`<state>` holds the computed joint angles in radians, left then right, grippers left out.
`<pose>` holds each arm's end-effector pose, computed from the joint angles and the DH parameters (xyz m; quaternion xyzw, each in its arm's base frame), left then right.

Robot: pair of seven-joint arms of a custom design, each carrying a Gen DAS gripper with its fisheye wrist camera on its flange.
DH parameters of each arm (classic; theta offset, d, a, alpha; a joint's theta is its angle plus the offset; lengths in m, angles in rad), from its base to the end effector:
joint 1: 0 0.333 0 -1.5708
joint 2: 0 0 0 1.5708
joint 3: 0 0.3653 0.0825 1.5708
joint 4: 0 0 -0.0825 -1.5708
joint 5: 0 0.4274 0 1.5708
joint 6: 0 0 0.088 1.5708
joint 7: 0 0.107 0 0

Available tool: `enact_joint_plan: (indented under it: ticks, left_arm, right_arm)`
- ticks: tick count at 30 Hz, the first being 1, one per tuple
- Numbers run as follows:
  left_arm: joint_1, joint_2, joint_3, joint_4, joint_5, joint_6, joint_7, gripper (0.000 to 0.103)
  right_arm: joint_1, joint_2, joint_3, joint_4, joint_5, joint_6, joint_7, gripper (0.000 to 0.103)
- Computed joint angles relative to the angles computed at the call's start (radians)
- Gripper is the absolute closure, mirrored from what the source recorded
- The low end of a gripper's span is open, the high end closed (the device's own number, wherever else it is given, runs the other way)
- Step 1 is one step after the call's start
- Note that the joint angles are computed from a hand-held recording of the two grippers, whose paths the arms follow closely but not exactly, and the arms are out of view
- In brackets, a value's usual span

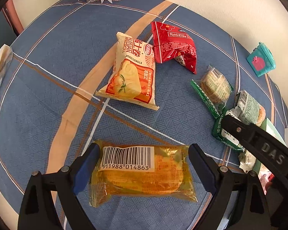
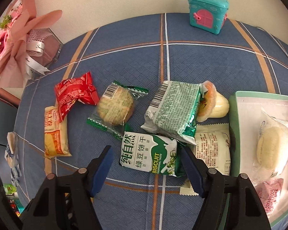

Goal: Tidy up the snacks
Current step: 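Position left tool over yellow corn cake while right tool approaches green biscuit pack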

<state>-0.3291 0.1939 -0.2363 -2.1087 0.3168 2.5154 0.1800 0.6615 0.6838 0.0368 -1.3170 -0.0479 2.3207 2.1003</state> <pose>0.5350 -0.3375 0.3684 -0.8755 0.4630 -0.1239 0.0613 0.6452 0.5297 0.3872 -0.7591 0.6310 -0.0362 0.1556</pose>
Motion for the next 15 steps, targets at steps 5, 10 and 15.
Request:
enact_joint_plan:
  ticks: [5, 10, 15]
  left_arm:
    - [-0.001, 0.005, 0.003, 0.006, 0.008, -0.006, 0.0, 0.01]
    - [-0.003, 0.0, 0.002, 0.0, 0.015, -0.003, -0.003, 0.009]
    - [0.002, -0.015, -0.001, -0.023, 0.004, 0.017, -0.003, 0.009]
  right_arm:
    - [0.025, 0.037, -0.021, 0.064, -0.045, -0.053, 0.011, 0.038]
    - [0.02, 0.02, -0.013, 0.032, -0.043, -0.035, -0.003, 0.04]
    - [-0.003, -0.045, 0.007, -0.079, -0.01, 0.02, -0.015, 0.041]
